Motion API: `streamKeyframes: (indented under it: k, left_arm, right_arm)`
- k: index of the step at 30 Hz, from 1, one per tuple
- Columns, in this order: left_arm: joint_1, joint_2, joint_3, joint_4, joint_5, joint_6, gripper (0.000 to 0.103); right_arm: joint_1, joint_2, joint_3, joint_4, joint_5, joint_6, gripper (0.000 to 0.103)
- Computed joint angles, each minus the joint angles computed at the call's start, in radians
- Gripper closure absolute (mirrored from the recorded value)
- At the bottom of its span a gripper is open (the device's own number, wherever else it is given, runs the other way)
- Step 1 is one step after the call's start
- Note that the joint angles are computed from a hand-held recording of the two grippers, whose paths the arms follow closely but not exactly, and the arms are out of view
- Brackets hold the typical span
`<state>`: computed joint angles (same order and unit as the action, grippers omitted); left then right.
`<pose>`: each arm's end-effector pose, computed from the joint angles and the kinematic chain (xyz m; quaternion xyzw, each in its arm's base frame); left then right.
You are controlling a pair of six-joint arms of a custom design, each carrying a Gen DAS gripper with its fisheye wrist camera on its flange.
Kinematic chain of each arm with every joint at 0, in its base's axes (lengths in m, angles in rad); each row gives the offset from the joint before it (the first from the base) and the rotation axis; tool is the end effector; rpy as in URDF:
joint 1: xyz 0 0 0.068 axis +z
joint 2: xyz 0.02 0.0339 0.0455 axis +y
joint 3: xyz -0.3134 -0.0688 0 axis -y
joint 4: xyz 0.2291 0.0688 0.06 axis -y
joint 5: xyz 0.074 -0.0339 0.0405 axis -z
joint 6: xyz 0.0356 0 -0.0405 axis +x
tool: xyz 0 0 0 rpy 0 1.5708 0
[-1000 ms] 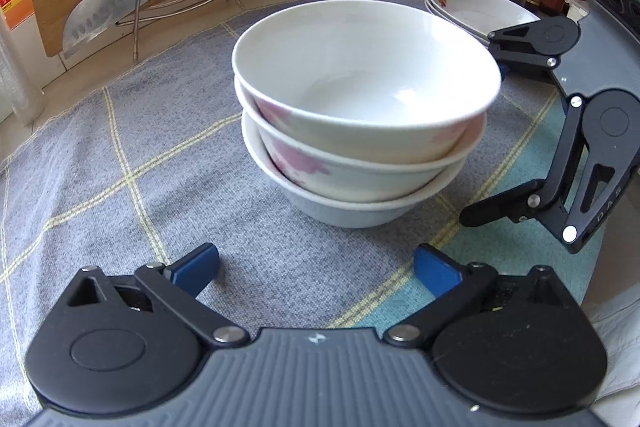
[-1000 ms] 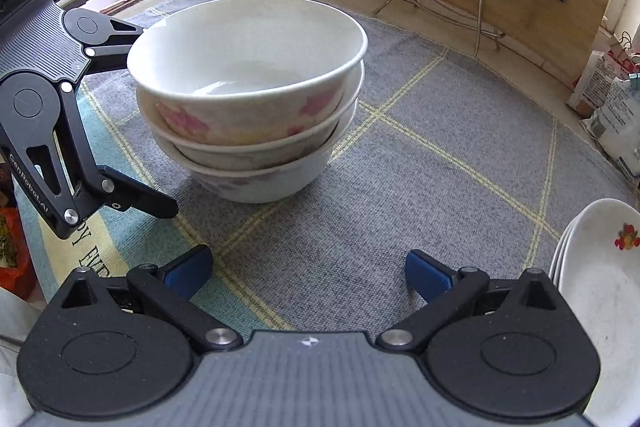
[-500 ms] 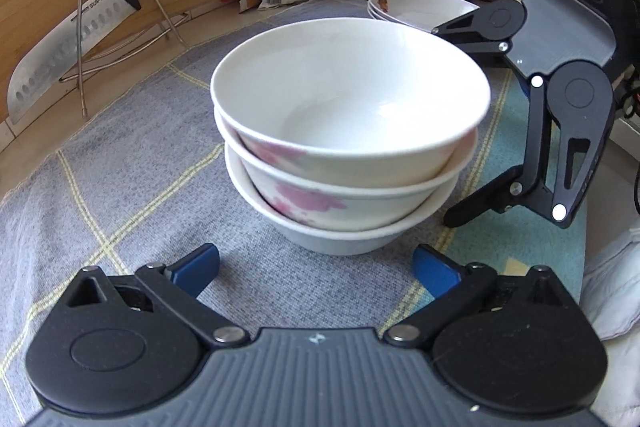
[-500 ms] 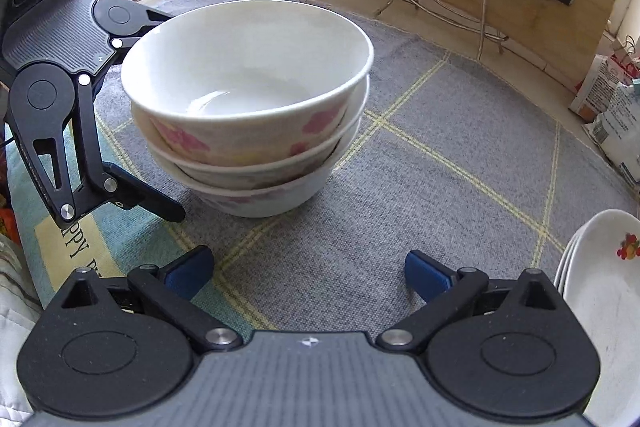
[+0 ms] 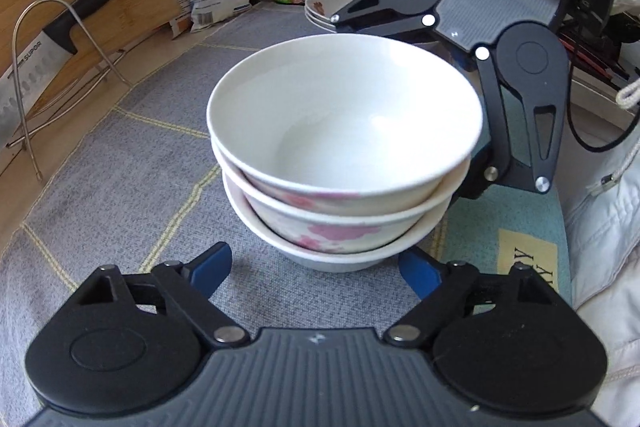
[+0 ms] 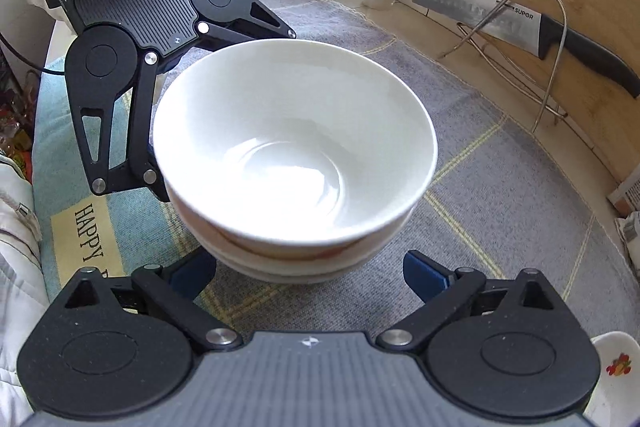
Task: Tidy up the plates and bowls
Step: 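Close the left gripper on the bowl stack rim while the right gripper grips the opposite rim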
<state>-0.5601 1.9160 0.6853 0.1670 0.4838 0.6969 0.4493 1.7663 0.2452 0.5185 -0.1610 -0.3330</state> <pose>0.2541 -0.1789 0.1202 0.6012 0.7249 -0.2147 0.2588 0.1875 0.0967 0.1031 -0.3856 0.8759 0.0933 0.2744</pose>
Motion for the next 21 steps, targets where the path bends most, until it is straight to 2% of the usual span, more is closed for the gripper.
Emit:
streamKeyframes:
  k: [3,5,9,12,21]
  left_arm:
    - [0.001,0.010,0.025,-0.032,0.019,0.021,0.016]
    - [-0.001,0.013,0.031,-0.039,0.022,0.028,0.018]
    - [-0.001,0.018,0.044,-0.061,0.029,0.044,0.021]
    - [-0.004,0.028,0.067,-0.091,0.038,0.067,0.026]
    - [-0.003,0.033,0.080,-0.116,0.028,0.089,0.025]
  right_arm:
    - [-0.004,-0.001,-0.001,-0.008,-0.017,-0.020,0.006]
    - [-0.019,-0.008,0.005,-0.034,-0.050,-0.031,0.013]
    - [-0.021,-0.008,0.014,-0.054,-0.072,-0.048,0.018]
    - [-0.015,-0.013,0.026,-0.075,-0.071,-0.058,0.019]
    - [-0.031,0.004,0.029,-0.065,-0.090,-0.071,0.019]
